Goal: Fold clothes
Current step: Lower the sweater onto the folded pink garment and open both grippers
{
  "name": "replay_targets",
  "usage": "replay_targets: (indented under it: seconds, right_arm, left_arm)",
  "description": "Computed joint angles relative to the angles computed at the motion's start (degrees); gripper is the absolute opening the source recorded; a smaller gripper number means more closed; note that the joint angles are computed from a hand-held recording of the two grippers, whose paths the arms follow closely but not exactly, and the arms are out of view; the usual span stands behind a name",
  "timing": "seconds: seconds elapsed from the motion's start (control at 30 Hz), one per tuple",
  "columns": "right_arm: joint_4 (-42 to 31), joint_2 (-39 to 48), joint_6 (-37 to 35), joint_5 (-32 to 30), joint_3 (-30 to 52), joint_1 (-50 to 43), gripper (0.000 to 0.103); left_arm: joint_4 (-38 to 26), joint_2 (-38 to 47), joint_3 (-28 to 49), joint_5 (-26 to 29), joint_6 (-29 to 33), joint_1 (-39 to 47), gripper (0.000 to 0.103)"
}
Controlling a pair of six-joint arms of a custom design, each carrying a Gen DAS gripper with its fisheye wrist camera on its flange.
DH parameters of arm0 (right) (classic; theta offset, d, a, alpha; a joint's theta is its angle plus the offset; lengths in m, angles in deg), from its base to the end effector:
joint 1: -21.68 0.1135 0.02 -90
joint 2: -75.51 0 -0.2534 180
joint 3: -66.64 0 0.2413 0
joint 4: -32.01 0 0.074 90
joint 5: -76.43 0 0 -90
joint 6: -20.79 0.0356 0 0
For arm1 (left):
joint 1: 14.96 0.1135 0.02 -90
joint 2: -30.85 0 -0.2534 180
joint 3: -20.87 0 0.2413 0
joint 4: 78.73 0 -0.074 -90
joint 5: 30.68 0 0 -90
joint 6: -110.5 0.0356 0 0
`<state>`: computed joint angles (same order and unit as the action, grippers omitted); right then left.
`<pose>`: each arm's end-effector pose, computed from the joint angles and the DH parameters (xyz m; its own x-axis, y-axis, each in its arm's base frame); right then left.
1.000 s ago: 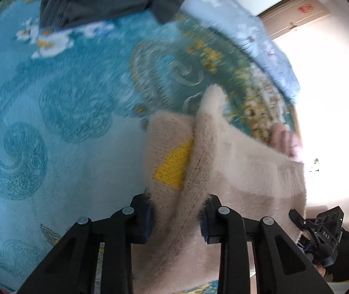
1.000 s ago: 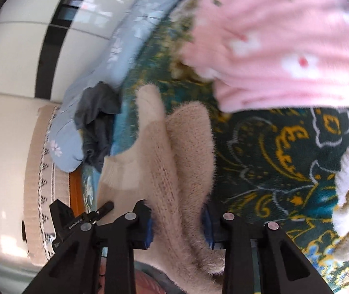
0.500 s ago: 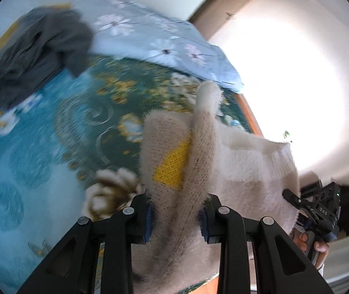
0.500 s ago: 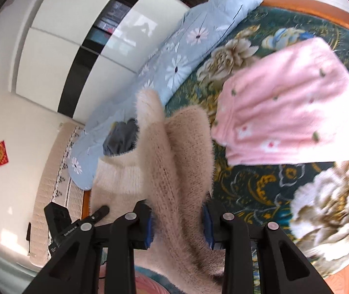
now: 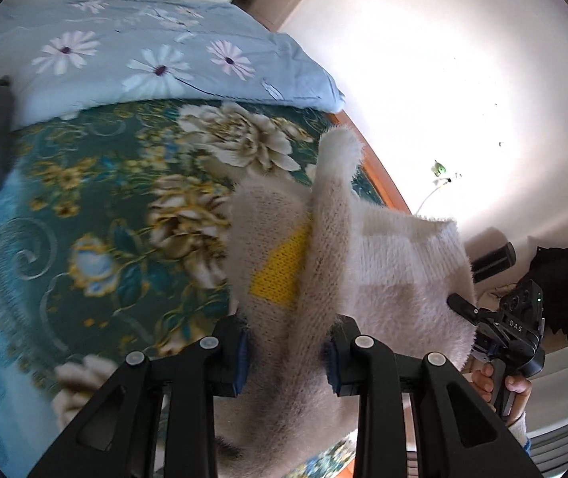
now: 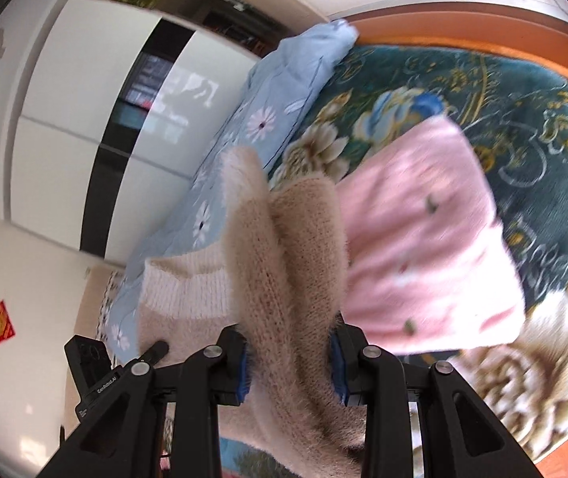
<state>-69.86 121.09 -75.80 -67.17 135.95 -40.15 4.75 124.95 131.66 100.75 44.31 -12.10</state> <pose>0.0645 -0.0597 0.2985 -0.5100 0.8081 -0.2946 0.3891 0.5222 0.7589 0.2878 -0.0092 0.3364 -0.8674 0.2597 -0.4245 0.4694 0.7103 -0.5246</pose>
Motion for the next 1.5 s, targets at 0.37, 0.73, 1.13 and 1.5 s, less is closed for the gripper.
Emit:
replay_targets:
  seconds: [0.37,0.73,1.13,1.5]
  right_arm:
    - [13.1,11.5,4.3,4.6,0.8,-0.3,0.033]
    - [25.4,10.5,7.3,8.7,-15.0,-8.0,0.036]
    - [26.1,13.3,9.0,8.8,-14.3,-8.7,0.054]
    - [23.2,2.0,12.0,21.4,-3.5,3.7,0.056]
  left_arm:
    - [9.0,5.6,3.2,-3.4,-8.2,-12.3,0.031]
    - [22.0,8.7,-7.1,-13.0,-11.7,-16.6,0.047]
    - [19.6,10.0,-4.8,-12.3,-10.7,-12.0,0.062]
    - [14.2,6.5,-1.8,2.0,-6.8,-6.9,0.062]
